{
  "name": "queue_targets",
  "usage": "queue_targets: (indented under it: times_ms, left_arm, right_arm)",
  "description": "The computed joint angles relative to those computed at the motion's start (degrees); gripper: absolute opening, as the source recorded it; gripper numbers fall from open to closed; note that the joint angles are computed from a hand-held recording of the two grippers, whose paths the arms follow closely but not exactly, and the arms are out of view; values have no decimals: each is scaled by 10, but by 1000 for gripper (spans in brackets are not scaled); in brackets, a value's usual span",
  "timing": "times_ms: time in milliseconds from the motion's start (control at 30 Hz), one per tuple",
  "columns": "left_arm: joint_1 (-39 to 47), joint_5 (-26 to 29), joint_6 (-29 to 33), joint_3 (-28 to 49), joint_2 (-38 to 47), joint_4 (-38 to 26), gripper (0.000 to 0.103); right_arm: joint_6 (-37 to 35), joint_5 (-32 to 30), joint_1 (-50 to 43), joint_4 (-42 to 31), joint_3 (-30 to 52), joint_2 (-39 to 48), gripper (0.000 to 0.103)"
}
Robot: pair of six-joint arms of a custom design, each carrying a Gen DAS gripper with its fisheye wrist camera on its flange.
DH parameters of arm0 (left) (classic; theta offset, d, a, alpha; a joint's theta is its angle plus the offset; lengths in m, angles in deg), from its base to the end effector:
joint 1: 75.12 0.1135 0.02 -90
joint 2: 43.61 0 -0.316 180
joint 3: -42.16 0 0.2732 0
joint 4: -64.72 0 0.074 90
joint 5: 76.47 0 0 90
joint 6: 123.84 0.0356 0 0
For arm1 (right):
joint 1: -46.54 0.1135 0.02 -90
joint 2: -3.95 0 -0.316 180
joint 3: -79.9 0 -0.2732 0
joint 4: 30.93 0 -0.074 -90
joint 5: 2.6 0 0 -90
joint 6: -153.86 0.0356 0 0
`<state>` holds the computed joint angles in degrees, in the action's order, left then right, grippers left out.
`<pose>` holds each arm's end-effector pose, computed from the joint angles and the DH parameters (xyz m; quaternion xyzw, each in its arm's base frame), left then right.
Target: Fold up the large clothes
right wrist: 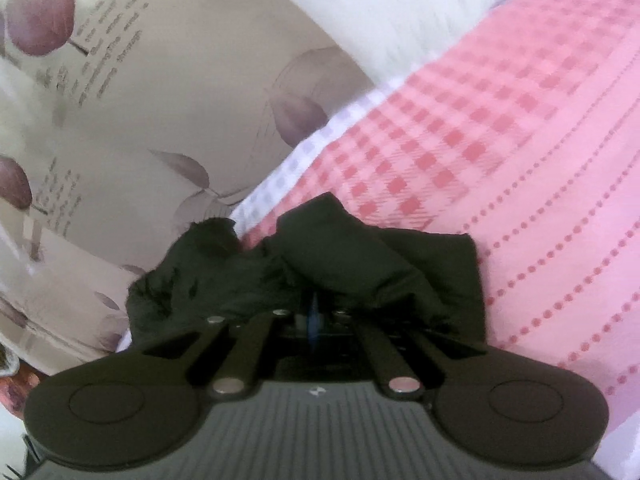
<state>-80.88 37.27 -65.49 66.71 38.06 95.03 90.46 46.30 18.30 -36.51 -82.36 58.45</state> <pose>0.2151 -0.0361 0.1487 -0.0817 0.8365 -0.3304 0.4294 0.1255 -0.0408 0.1394 0.2686 0.8256 0.3157 0.3829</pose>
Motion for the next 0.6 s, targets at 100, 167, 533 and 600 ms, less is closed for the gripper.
queue_targets:
  times_ms: [100, 167, 533, 600]
  left_arm:
    - [19, -14, 35, 19, -36, -68, 11]
    - [32, -31, 49, 36, -47, -108, 11]
    - [67, -36, 65, 41, -1, -93, 11]
    - [63, -42, 62, 39, -6, -96, 11]
  right_arm:
    - [-57, -40, -50, -43, 11, 11, 0]
    - [-74, -19, -35, -64, 14, -8, 0]
    - [-68, 120, 81, -107, 12, -114, 0]
    - [-72, 150, 106, -118, 15, -128, 0]
